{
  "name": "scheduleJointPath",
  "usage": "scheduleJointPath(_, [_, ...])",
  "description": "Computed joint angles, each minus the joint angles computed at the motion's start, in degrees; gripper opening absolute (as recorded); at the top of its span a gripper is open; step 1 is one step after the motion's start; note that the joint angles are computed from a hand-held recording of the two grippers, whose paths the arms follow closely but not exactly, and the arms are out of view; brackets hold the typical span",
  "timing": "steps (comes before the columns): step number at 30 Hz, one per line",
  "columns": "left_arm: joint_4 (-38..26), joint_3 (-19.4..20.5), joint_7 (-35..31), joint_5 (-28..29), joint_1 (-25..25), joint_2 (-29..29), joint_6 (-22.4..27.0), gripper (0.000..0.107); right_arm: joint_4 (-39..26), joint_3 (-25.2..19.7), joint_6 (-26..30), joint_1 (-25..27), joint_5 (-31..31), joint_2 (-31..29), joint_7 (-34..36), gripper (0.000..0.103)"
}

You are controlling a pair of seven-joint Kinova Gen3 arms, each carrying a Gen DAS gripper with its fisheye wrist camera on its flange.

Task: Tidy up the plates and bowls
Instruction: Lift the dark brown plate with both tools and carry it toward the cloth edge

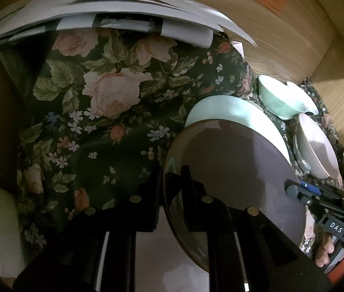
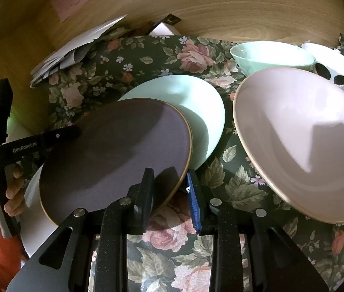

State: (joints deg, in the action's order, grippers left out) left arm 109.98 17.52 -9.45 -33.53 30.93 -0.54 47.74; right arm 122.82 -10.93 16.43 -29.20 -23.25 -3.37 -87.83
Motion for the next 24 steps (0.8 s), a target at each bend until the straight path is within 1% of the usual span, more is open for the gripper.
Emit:
scheduleJointPath(1, [-0.1, 0.1, 0.3, -0.2, 0.1, 0.1, 0.2, 0.014, 0.1, -0.1, -0.1, 0.0, 0.4, -0.1, -0.3, 0.025])
scheduleJointPath(5, [-0.1, 0.7, 2.5, -1.1, 1.0, 0.0, 1.4, 0.014, 0.8, 0.7, -0.8, -0.6, -1.8, -0.6, 2.1, 0.025])
scheduleJointPath(7, [-0.1, 0.9, 3.4, -1.3, 1.4, 0.0, 1.7, 0.014, 1.0, 0.7, -1.1, -0.8, -1.9, -1.0, 2.2, 0.025])
scheduleJointPath(11, [0.8, 1.3, 5.1, -1.3, 1.6, -0.9, 1.4, 0.014, 1.5, 1.3, -1.4, -1.5, -2.8, -1.6, 3.3, 0.025])
scheduleJointPath(15, [1.2, 2.2, 7.0, -2.0, 1.9, -1.3, 2.0, 0.014, 2.0, 1.2, -1.7, -1.8, -2.2, -2.1, 2.8, 0.025])
scheduleJointPath(19, [2.2, 3.0, 8.7, -2.2, 2.2, -2.1, 1.3, 0.014, 2.5, 2.8, -1.4, -2.9, -4.5, -2.4, 5.1, 0.025])
scheduleJointPath(24, [2.5, 4.0, 9.8, -2.6, 2.4, -2.4, 1.6, 0.014, 2.7, 2.2, -1.2, -2.5, -3.9, -2.9, 4.8, 0.025])
